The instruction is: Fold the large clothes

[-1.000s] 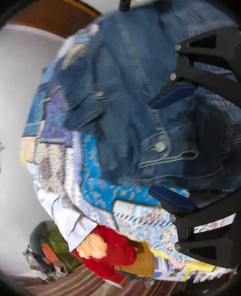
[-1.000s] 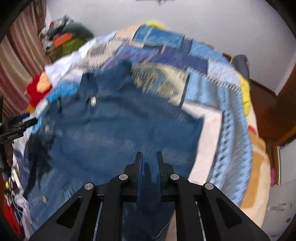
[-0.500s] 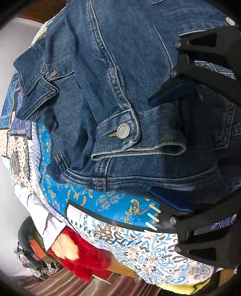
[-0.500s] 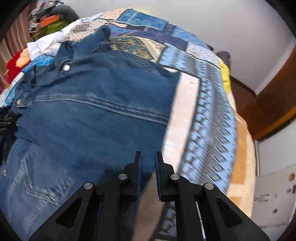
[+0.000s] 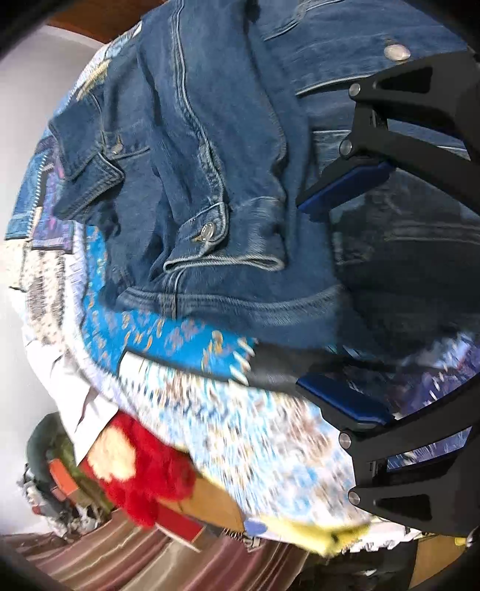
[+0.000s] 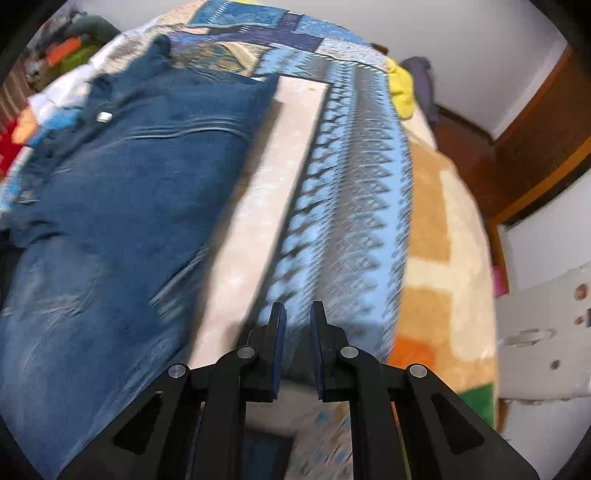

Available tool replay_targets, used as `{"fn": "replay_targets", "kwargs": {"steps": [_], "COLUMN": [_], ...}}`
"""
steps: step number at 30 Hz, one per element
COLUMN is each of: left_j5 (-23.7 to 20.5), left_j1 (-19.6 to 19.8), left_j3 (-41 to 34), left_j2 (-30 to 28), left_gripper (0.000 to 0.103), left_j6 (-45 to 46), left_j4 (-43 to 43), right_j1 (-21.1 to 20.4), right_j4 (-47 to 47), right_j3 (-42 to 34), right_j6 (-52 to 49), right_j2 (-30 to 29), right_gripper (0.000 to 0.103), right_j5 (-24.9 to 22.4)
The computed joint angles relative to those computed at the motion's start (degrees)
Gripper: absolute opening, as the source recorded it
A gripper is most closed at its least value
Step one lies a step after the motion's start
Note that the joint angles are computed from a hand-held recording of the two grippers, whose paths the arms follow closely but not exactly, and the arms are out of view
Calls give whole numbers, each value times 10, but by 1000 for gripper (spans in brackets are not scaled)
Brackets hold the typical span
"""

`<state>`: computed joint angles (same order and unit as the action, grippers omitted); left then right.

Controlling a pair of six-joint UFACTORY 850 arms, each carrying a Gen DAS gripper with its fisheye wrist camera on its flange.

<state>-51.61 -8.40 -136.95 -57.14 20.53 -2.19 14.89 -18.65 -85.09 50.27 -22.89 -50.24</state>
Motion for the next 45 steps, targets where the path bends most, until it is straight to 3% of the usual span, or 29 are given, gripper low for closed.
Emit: {"fn": "replay_targets", "kwargs": {"steps": [2,6,7,9,11,15,17,19,20,23,26,28,32,34,36,38,40,41,42,43,45], "left_j5": [25,67,71,83,107,128,127,129,126,111,95,77,24,-15,-27,-39,-57,-62,-53,-46,-49], "left_j1": [7,17,17,19,21,29,36,45,49,60,71,79,85,87,83,79,81,80,77,73,66], "left_j3": [63,159,168,193,235,280,289,297,298,298,300,299,295,290,298,305,303,302,308,313,312], "left_j2": [43,108,114,130,155,179,181,184,184,180,178,176,160,149,147,146,143,143,147,153,158], "left_gripper": [89,89,89,89,89,90,89,89,89,89,89,89,89,89,86,79,58,57,51,39,26], "left_j6": [27,71,73,84,97,95,85,74,72,67,67,82,93,99,95,98,103,104,105,110,123], "left_j4": [-25,-70,-74,-86,-89,-77,-72,-68,-72,-74,-84,-111,-144,-164,-160,-166,-189,-196,-191,-188,-191], "right_j1": [2,16,23,46,74,91,87,91,85,48,35,38,51,60,68,82,88,88,87,91,101], "right_j4": [52,124,133,98,-9,-69,-79,-121,-120,-19,38,51,113,139,171,133,140,158,187,192,142], "right_j3": [28,45,39,3,-12,3,5,11,26,84,103,113,148,153,152,150,147,148,148,143,123], "right_j6": [-20,-58,-71,-74,-37,0,9,49,68,60,52,60,34,17,-6,27,16,-2,-32,-42,-10], "right_j2": [35,67,62,28,-1,5,6,7,19,66,91,108,149,152,145,142,139,139,137,131,115], "right_gripper": [9,9,9,9,9,11,26,68,72,74,74,74,74,74,74,74,74,74,71,67,57], "right_j5": [60,135,135,80,28,25,21,-6,-1,84,102,114,192,215,228,230,240,252,262,263,240]}}
